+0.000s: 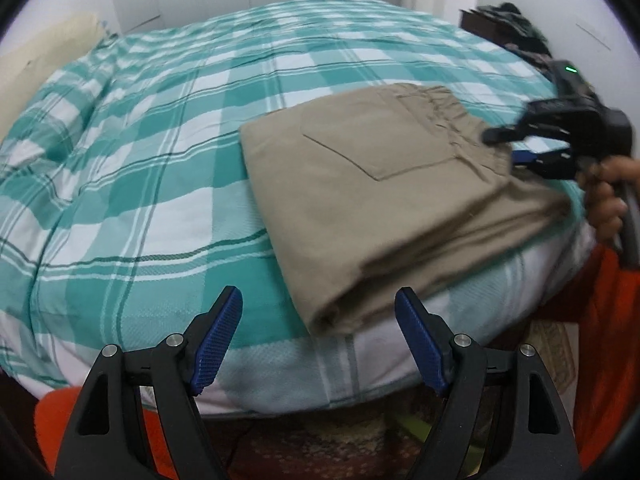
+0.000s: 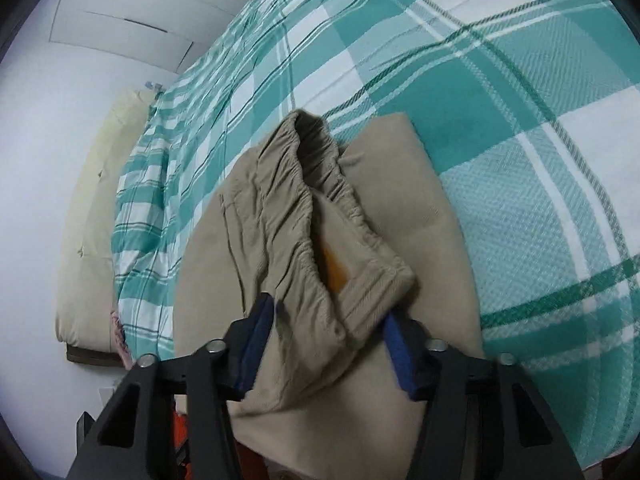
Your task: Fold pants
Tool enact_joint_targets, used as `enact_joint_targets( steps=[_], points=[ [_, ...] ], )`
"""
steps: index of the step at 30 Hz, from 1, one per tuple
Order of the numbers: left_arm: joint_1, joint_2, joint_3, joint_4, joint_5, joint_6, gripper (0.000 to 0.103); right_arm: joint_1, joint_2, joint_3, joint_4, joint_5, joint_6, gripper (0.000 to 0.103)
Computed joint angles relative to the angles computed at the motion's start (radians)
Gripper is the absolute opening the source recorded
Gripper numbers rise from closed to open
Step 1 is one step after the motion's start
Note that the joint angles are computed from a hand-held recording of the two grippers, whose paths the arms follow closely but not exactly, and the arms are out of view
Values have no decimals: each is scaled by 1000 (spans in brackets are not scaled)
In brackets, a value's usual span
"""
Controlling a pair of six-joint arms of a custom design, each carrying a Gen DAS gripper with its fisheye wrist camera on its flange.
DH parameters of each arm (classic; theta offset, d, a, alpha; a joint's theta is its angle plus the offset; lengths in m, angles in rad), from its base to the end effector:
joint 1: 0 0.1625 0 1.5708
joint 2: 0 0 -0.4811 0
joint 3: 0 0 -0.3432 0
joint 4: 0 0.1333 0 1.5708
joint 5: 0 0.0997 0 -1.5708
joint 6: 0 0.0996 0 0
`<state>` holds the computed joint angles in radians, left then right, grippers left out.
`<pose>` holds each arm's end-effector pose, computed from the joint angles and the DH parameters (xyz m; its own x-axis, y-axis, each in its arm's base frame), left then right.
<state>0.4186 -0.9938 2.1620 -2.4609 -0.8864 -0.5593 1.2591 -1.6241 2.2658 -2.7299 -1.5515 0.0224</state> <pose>-0.3511 -0.3710 0.1484 -0.5987 0.4525 -0.6609 0.6617 0.7443 -0.0899 0.0106 -0.4081 0.4003 -0.9484 0.3160 -0.0278 0.2878 0.8204 -0.4941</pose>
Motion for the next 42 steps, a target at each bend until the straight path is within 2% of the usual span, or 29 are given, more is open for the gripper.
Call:
enact_joint_targets(
  steps=[1, 3, 4, 5, 7, 8, 10, 11, 14, 16, 19, 21, 22, 23, 24, 25, 27, 29, 31, 33, 35, 37, 39, 42],
  points=[
    [5, 5, -3, 4, 11, -16, 79, 5, 2, 3, -15, 3, 1, 36],
    [27, 9, -16, 35, 3, -57, 67, -12, -18, 11, -31, 67, -9, 26],
    [37, 9, -23, 55, -7, -72, 48, -12, -29, 10, -32, 87, -16, 25],
    [49, 10, -32, 88, -19, -94, 39, -8, -41, 7, -29, 98, -26, 24],
    [66, -3, -24, 75, -59, -109, 34, 21, -53, 1, -41, 111, -27, 23],
    [68, -11, -18, 58, -72, -113, 25, 30, -59, 0, -45, 123, -24, 23],
    [68, -20, -14, 32, -102, -116, 14, 62, -66, -8, -59, 155, -11, 22],
    [64, -23, -12, 30, -104, -124, 13, 84, -75, -13, -66, 171, -4, 22],
    [60, -28, -11, 28, -124, -119, 12, 98, -114, -13, -61, 218, -9, 21],
    [64, -23, -12, 37, -143, -113, 13, 62, -175, 11, -32, 257, -24, 21],
    [77, -7, -24, 62, -166, -107, 17, -1, -222, 63, -3, 206, -71, 20],
    [70, 4, -37, 103, -152, -108, 24, -39, -209, 113, -29, 65, -109, 19],
    [59, 1, -37, 121, -137, -114, 33, -60, -203, 134, -41, 36, -126, 19],
    [51, -4, -40, 150, -123, -125, 48, -89, -200, 164, -75, 50, -143, 19],
    [42, -15, -44, 187, -112, -142, 54, -103, -203, 182, -101, 69, -142, 20],
    [41, -30, -42, 196, -118, -148, 60, -78, -200, 173, -101, 52, -137, 20],
    [44, -77, -33, 183, -163, -155, 60, -4, -181, 158, -127, -20, -166, 20],
    [38, -122, -28, 177, -175, -175, 62, 60, -165, 153, -148, -89, -182, 20],
    [17, -158, -30, 187, -134, -204, 65, 109, -147, 148, -155, -171, -196, 24],
    [-4, -178, -40, 202, -70, -225, 66, 148, -142, 126, -115, -257, -197, 40],
    [-12, -165, -54, 190, -15, -213, 66, 167, -150, 112, -118, -310, -182, 40],
    [-6, -127, -71, 167, 10, -174, 63, 220, -156, 95, -162, -384, -203, 40],
    [-1, -69, -97, 154, 18, -134, 55, 298, -135, 64, -179, -398, -255, 40],
    [-14, 16, -119, 114, 36, -94, 52, 367, -95, 42, -175, -313, -360, 40]
  ],
)
